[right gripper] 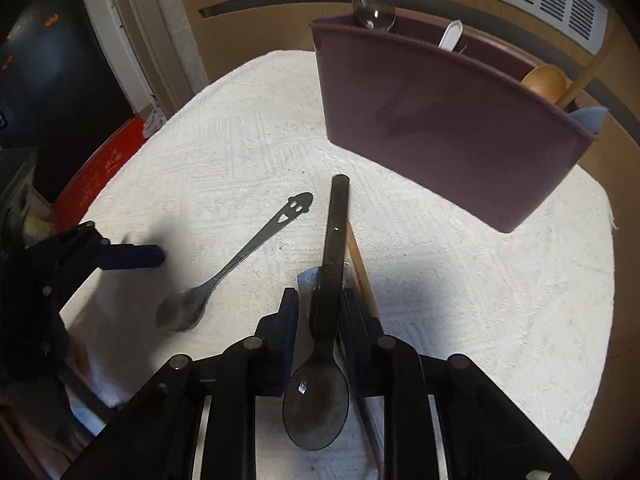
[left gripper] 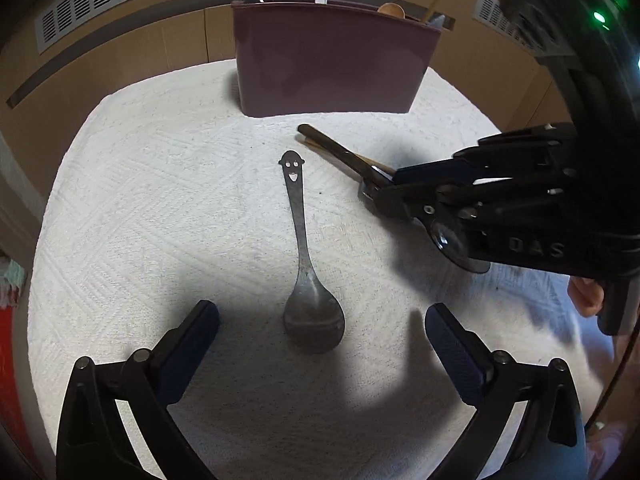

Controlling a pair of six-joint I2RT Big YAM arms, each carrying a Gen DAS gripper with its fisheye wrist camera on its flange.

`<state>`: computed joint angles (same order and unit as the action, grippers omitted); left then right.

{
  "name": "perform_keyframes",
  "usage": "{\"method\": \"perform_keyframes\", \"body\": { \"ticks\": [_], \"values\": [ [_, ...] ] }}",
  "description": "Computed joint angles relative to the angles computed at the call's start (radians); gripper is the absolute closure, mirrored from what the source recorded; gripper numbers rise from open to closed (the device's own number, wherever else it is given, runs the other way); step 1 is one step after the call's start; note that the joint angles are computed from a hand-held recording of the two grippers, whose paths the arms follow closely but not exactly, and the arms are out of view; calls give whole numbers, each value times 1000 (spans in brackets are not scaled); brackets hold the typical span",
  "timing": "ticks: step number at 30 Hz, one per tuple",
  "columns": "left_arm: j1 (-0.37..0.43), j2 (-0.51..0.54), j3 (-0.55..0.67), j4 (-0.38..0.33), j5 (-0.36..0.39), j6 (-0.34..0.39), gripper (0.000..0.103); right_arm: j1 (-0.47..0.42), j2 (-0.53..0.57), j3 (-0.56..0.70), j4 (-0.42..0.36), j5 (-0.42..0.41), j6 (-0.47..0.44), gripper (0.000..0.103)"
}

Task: Organize utensils
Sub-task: 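Lower the right tool and grasp the black-handled spoon, then lift black-handled spoon with right tool while left grasps smiley-face metal spoon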

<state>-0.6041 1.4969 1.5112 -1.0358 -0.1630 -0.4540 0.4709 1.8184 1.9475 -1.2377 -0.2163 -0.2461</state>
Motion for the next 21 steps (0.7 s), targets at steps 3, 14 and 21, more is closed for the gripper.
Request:
{"method": "perform_keyframes", "body": {
  "ticks": [3,14,21],
  "values": [
    [5,7,14,-20,16,0,1,0,5,-1,-8,0,8,93],
    [39,52,100,-148,94,-1,1,-110,-147,-158,105,-76,108,93],
    [-34,-65,-44,16,-210,-174,19,-138,-248,-315,258,-2,214,93]
  ]
}}
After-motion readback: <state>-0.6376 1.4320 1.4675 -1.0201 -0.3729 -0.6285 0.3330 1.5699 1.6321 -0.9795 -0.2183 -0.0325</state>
